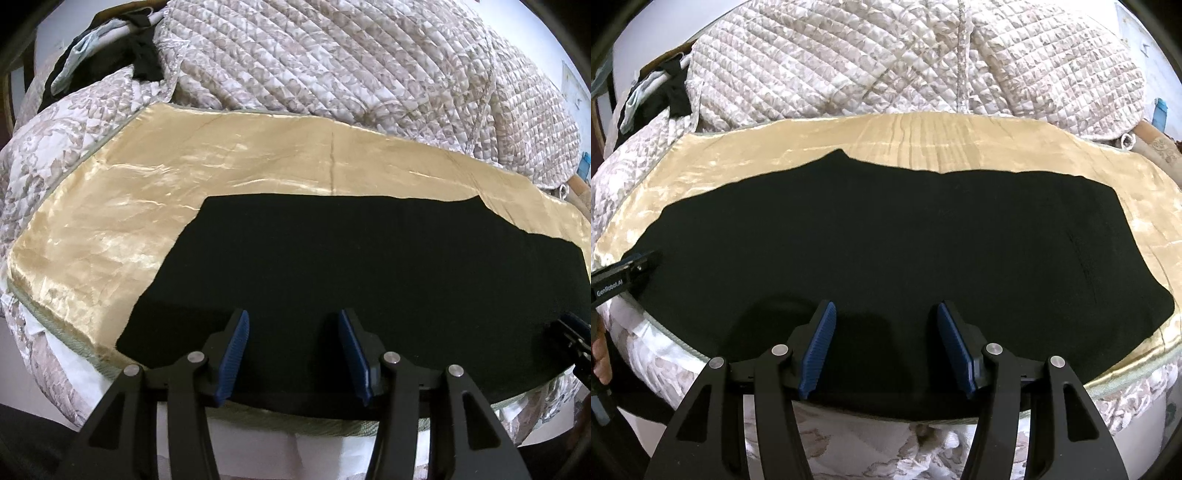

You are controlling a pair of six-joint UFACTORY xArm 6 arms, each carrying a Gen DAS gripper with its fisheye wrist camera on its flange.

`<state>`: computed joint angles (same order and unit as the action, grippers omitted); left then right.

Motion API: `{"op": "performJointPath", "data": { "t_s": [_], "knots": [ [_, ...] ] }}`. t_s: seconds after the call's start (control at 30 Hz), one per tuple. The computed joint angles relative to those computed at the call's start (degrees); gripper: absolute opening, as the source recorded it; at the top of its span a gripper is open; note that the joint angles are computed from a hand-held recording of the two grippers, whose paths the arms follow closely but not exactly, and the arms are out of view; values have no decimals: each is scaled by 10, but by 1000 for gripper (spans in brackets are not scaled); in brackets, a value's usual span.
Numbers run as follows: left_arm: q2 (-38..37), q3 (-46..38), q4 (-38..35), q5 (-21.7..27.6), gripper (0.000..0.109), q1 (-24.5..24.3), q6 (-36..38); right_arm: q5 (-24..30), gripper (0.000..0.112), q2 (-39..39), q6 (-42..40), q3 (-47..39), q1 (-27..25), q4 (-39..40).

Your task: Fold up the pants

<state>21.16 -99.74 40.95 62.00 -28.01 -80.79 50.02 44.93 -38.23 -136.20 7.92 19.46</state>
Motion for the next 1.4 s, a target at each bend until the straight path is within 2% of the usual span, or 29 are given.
{"op": "performJointPath", "data": {
  "t_s": [0.3, 0.47, 0.57, 0.7, 0.8, 0.97, 1.07, 1.33, 1.4],
  "knots": [
    [-97, 131, 38, -37, 53, 4, -119, -2, 58, -14, -28, 20, 2, 30],
    [-141, 189, 54, -33, 53, 23, -169, 2, 58, -13, -34, 21, 5, 34],
    [-154, 213, 32, -45, 53, 37, -182, 6, 58, -11, -35, 18, 7, 36],
    [-158, 224, 40, -51, 56, 28, -181, 11, 58, -9, -36, 15, 7, 37],
    [-175, 252, 52, -82, 57, 21, -209, 8, 58, -12, -37, 22, 7, 36],
    [-219, 323, 89, -170, 58, 30, -315, 9, 58, -11, -38, 21, 7, 38],
    [-228, 340, 107, -201, 61, 40, -342, 11, 58, -10, -36, 18, 8, 37],
    [-226, 342, 141, -234, 61, 59, -374, 4, 58, -20, -45, 38, 10, 41],
    [-224, 337, 142, -226, 61, 55, -366, 5, 58, -18, -39, 36, 9, 41]
  ]
}}
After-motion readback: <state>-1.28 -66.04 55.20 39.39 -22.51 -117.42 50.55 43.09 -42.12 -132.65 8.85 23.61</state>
